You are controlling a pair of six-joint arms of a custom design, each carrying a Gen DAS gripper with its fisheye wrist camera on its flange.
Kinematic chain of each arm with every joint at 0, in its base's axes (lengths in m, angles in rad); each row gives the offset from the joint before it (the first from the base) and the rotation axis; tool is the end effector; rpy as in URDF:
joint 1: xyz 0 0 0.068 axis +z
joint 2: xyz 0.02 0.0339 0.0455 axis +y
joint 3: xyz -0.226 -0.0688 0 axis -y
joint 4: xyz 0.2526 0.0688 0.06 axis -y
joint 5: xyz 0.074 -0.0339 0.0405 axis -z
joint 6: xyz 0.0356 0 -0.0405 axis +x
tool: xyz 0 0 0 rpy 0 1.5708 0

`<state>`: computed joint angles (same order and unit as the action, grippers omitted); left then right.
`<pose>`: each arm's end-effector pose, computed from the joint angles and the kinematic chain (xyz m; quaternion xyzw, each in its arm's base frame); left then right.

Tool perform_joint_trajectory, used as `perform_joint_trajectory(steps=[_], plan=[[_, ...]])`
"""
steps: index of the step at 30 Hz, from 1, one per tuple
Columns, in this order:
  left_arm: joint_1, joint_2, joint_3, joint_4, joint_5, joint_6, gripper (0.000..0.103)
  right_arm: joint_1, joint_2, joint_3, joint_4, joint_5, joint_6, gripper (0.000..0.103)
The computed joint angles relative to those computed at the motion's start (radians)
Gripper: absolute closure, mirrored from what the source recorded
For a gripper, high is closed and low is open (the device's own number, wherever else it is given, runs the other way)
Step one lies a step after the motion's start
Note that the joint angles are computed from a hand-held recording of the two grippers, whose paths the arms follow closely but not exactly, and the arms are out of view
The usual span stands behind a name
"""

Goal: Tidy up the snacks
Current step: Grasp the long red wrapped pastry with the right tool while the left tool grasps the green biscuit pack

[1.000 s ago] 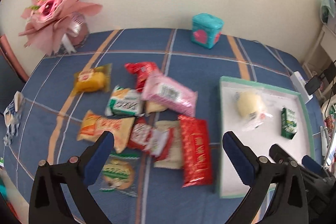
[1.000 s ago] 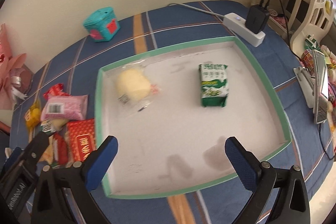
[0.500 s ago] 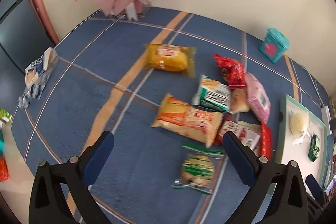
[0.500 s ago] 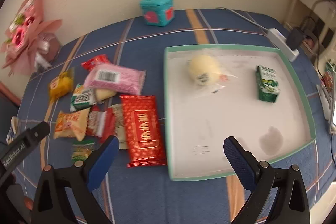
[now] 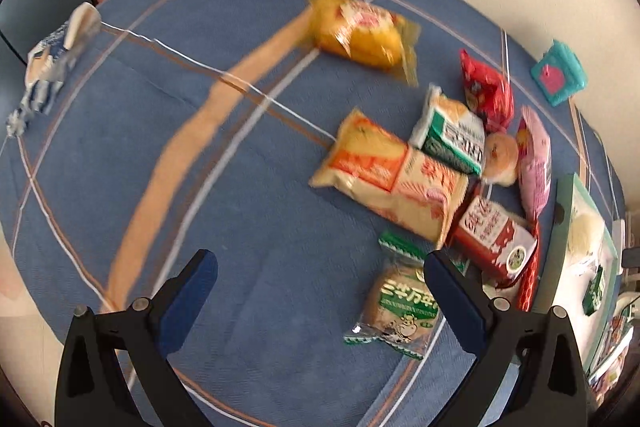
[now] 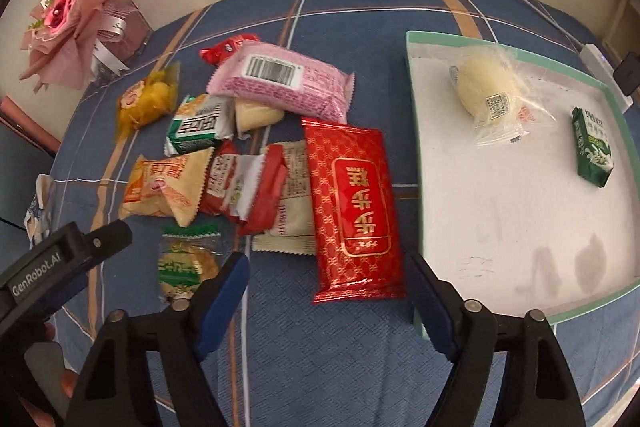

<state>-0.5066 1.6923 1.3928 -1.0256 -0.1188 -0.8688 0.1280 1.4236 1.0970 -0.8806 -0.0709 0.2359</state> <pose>0.2933 -0.1579 0.2146 -0.1856 0.9732 -0.0321 0.1319 0.2816 0.0388 0.2105 0.0466 0.9818 0.0670 0.1714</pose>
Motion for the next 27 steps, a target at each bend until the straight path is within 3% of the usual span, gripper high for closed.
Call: perform_joint_trajectory(steps=[5, 7, 11, 17, 27], plan=[[-0.022, 0.041, 0.017, 0.025, 0.060, 0.002, 0.002, -0.002, 0.004, -0.011, 0.038, 0.009, -0.025, 0.040], [-0.032, 0.059, 0.029, 0.024, 0.076, 0.001, 0.007, 0.004, 0.041, 0.008, 0.043, 0.029, -0.032, 0.050], [-0.047, 0.080, 0.034, 0.033, 0.111, -0.014, 0.011, 0.022, 0.080, 0.014, 0.063, 0.080, -0.046, 0.056], [-0.078, 0.122, 0.062, 0.034, 0.131, -0.004, 0.011, 0.044, 0.091, 0.007, 0.094, 0.134, -0.083, 0.057], [-0.104, 0.180, 0.102, 0.009, 0.103, -0.043, 0.011, 0.033, 0.031, -0.004, 0.074, 0.194, -0.091, 0.074]])
